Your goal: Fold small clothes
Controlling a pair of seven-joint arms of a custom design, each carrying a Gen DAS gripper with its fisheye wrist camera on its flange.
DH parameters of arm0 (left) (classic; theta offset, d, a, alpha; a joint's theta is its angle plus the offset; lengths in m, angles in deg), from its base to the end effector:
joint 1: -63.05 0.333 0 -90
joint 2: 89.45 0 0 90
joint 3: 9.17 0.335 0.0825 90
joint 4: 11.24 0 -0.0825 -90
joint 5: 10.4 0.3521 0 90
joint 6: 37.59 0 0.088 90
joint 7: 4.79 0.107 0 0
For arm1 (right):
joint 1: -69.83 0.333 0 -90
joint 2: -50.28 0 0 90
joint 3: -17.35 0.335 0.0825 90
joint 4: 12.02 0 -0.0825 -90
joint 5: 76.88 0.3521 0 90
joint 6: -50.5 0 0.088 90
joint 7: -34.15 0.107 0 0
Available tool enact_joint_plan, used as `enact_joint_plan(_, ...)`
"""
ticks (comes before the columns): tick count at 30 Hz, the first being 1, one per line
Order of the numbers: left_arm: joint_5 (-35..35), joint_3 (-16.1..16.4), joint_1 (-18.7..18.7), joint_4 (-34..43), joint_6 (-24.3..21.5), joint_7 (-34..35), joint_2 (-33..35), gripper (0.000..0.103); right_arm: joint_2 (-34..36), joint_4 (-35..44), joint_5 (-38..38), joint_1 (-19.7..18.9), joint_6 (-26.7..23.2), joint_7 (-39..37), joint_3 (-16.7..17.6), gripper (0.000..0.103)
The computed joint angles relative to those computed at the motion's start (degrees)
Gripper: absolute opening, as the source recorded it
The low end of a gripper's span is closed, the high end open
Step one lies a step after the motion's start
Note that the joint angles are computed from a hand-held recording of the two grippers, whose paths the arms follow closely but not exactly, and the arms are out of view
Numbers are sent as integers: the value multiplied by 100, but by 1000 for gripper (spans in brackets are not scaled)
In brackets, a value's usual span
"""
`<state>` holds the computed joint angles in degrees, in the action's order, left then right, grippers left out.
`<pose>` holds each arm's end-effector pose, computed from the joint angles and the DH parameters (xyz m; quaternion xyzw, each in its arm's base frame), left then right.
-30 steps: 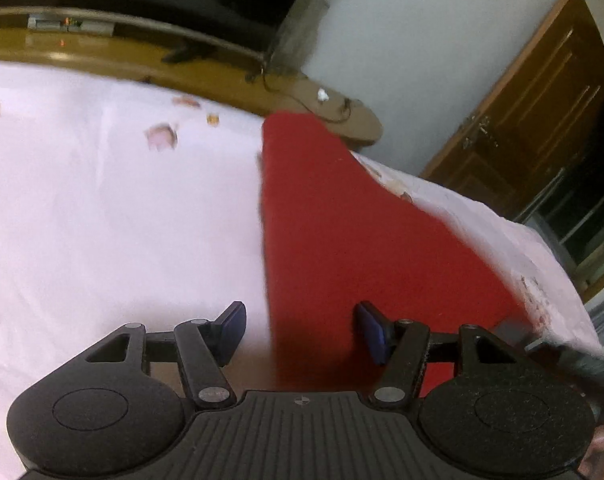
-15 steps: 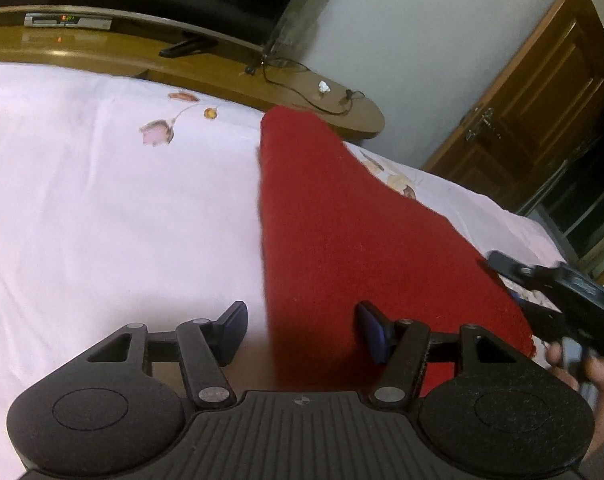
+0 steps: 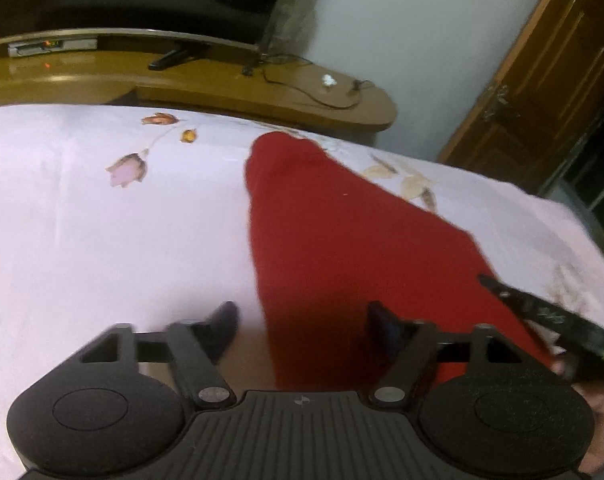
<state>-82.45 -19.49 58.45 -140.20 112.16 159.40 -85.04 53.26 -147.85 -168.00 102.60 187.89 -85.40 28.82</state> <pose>0.5126 -0.1137 0.3902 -0.4676 0.7942 -0.3880 0.0102 0.3530 0.3326 0.3491 -0.4268 0.7705 -0.2937 0.3714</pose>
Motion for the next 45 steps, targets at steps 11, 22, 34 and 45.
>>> enact_joint_plan(11, -420, 561, 502, -719, -1382, 827, -760, 75, -799, -264, 809, 522, -816, -430, 596, 40)
enact_joint_plan(22, -376, 622, 499, -1257, -1109, 1372, -1212, 75, -346, 31, 2318, 975, -1097, -1431, 611, 31)
enact_joint_plan(34, -275, 736, 405, -2148, -1253, 1602, -1974, 75, 202, 1006, 2466, 1517, -2077, -2189, 826, 65)
enact_joint_plan(45, -145, 1040, 788, -2121, -1587, 2024, -1877, 75, -118, 325, 2883, 1338, -1354, -1873, 612, 55)
